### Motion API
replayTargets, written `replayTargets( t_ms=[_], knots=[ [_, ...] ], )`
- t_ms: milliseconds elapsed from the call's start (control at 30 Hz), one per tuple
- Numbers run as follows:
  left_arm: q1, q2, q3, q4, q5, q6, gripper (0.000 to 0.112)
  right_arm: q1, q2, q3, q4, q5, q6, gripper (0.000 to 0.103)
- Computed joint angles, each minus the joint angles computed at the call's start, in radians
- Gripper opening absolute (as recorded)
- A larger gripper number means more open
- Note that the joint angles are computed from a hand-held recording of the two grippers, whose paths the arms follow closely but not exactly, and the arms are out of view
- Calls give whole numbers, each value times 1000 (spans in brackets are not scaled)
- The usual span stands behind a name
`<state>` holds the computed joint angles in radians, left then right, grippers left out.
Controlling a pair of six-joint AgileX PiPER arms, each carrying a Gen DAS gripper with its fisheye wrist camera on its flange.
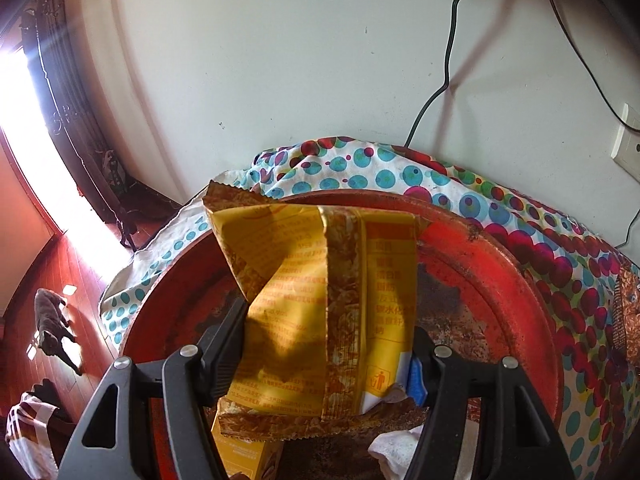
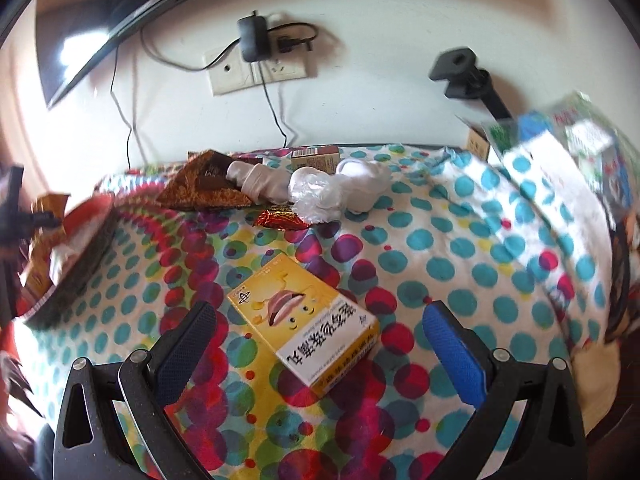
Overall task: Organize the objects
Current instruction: 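Carry the yellow snack bag over the red tray and release it with the left gripper, then grasp the large yellow medicine box with the right gripper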
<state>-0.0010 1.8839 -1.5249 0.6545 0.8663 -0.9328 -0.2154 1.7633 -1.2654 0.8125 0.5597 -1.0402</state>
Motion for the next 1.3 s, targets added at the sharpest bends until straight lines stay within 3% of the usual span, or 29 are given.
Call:
replayTargets(
  t_ms=[167,233,333,433,500,533,567,600,667,867,967,1067,1133,1300],
  knots=[
    [50,65,-67,-149,8,91,82,9,46,-71,-64,65,31,103],
    [45,27,-4,-121,-37,31,85,18,56,-80,-99,59,53,103],
    [20,-85,130,-65,-136,-22,90,24,77,-102,-125,97,70,103],
    [-58,-268,324,101,-204,-150,91,40,84,-91,-136,85,64,103],
    [-125,-405,455,205,-205,-254,91,54,100,-97,-157,93,73,101],
    [-158,-470,513,230,-201,-283,91,66,110,-108,-192,103,96,94],
    [-191,-536,572,257,-197,-322,91,75,117,-115,-220,106,115,79],
    [-231,-596,622,270,-186,-355,91,84,121,-120,-248,106,137,70],
    [-326,-705,722,313,-151,-448,91,98,111,-104,-272,79,145,63],
    [-668,-845,929,413,60,-722,91,84,108,-100,-235,80,137,54],
    [-801,-855,986,423,128,-805,91,58,92,-80,-144,79,64,54],
    [-838,-830,992,431,117,-821,91,40,49,-26,-47,29,-35,53],
    [-874,-818,992,460,131,-847,91,51,33,-5,-61,-19,-19,53],
    [-978,-779,968,490,237,-873,91,64,37,-14,-129,-44,53,53]
  ],
)
